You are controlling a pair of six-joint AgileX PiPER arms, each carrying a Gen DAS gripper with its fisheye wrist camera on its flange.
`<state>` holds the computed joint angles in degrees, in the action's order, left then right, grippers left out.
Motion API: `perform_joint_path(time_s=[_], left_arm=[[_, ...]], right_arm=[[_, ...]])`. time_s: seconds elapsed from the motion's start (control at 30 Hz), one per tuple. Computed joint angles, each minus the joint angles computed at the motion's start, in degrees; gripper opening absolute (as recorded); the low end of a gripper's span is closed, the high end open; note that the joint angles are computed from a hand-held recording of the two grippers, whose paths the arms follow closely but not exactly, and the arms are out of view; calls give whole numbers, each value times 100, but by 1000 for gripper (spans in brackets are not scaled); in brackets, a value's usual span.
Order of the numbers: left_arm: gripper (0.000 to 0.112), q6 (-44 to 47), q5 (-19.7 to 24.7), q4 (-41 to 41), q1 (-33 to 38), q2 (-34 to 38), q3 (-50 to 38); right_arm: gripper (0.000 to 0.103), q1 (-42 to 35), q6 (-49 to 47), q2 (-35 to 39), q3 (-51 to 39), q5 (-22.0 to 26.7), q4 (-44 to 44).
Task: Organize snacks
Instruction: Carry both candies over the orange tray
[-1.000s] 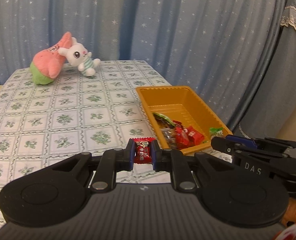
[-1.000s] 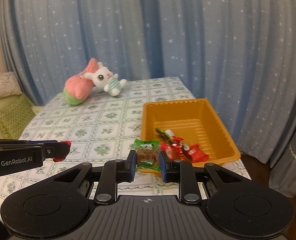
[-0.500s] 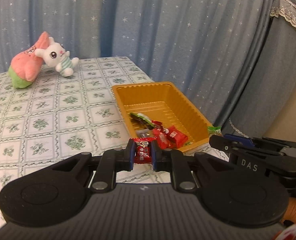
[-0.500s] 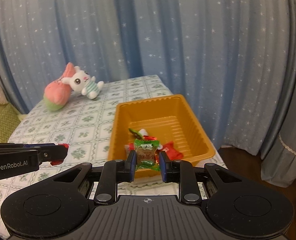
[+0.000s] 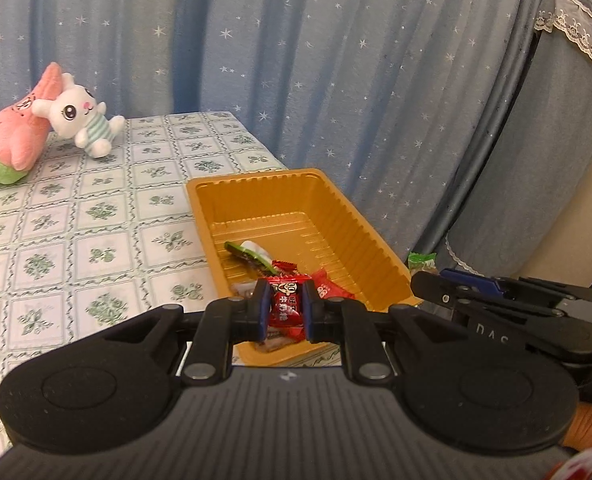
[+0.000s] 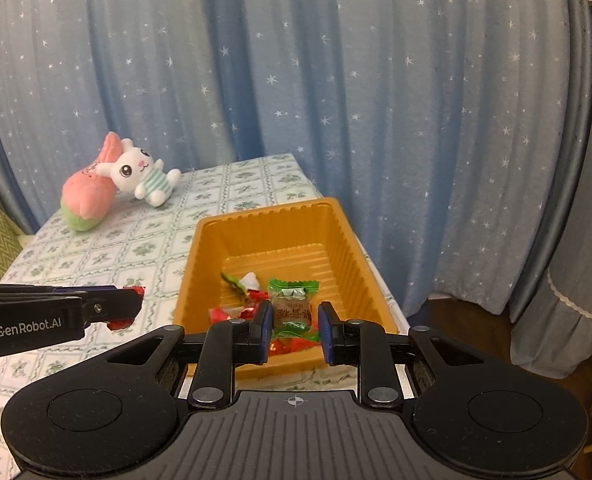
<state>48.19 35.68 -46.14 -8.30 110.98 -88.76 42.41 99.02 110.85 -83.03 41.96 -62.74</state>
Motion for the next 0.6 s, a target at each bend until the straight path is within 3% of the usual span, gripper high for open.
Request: perform_joint_path(time_s=[0.6], left_arm=[[15,-774,276,633,-347,963,-1316]], right_arm=[[25,-722,-864,272,-308,-638,418]])
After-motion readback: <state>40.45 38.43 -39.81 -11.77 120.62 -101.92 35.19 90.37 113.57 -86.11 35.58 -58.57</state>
